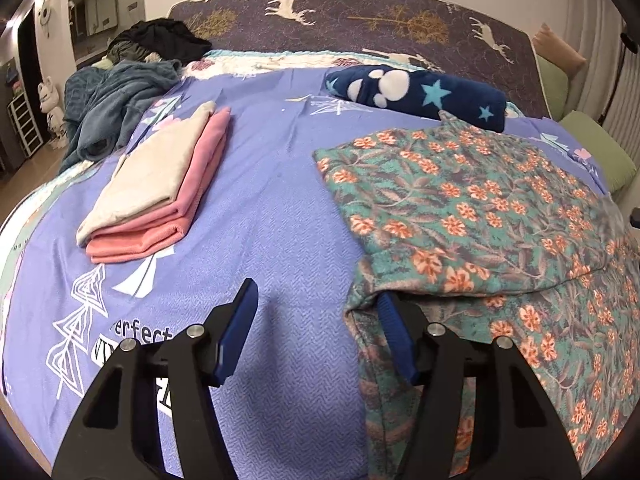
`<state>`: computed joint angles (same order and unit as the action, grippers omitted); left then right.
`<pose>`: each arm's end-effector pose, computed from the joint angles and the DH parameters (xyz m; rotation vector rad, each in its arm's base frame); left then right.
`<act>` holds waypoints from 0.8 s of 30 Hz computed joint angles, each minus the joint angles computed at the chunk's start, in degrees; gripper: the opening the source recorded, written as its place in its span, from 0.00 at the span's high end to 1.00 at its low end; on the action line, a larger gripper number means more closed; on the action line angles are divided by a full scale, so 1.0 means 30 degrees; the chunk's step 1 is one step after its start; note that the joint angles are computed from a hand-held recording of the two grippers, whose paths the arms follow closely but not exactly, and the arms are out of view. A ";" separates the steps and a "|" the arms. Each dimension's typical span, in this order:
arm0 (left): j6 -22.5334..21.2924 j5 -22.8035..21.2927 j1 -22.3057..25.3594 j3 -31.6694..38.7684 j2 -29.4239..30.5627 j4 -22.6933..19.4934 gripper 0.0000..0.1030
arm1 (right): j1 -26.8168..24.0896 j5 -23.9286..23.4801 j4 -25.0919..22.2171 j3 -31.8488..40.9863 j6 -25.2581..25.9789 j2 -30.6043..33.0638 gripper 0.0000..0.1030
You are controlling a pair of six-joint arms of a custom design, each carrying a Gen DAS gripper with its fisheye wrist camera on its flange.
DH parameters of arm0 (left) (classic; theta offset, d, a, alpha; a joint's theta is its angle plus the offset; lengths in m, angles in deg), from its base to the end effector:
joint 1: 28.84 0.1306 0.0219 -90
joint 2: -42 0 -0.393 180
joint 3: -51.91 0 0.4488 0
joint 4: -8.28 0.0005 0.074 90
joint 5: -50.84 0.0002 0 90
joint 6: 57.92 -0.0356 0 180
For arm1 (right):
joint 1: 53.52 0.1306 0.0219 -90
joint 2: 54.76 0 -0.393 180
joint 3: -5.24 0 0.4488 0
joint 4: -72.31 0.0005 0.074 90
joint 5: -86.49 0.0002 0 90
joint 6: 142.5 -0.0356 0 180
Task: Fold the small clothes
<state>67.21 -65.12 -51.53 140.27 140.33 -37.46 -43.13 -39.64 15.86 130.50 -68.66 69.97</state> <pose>0.5413 -0.2100 0.3541 -0.4307 2.3732 0.1266 0.7360 0.1558 0.3725 -0.1256 2.5463 0.9838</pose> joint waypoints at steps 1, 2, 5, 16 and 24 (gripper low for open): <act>0.0159 0.0082 0.0047 -0.0090 -0.0059 0.0046 0.40 | -0.0124 0.0847 -0.0386 0.0264 -0.0046 0.0096 0.92; 0.0243 0.0085 0.0050 -0.0143 -0.0098 0.0090 0.40 | -0.0216 0.1725 -0.0866 0.0510 0.0092 0.0227 0.92; 0.0489 0.0006 0.0038 -0.0405 -0.0330 0.0310 0.40 | -0.0560 0.1510 -0.1995 0.0457 0.0590 0.0468 0.89; 0.0897 -0.0070 0.0048 -0.0182 -0.0106 -0.0310 0.39 | 0.1394 0.4915 -0.0750 -0.1517 0.6783 -0.0560 0.96; 0.1028 -0.0237 0.0061 -0.0110 -0.0040 -0.0552 0.39 | -0.0452 0.0817 -0.3383 -0.0629 0.4684 -0.0110 0.91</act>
<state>70.29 -65.83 -51.35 139.94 140.20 -39.11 -44.49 -37.19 5.71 128.62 -54.61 69.64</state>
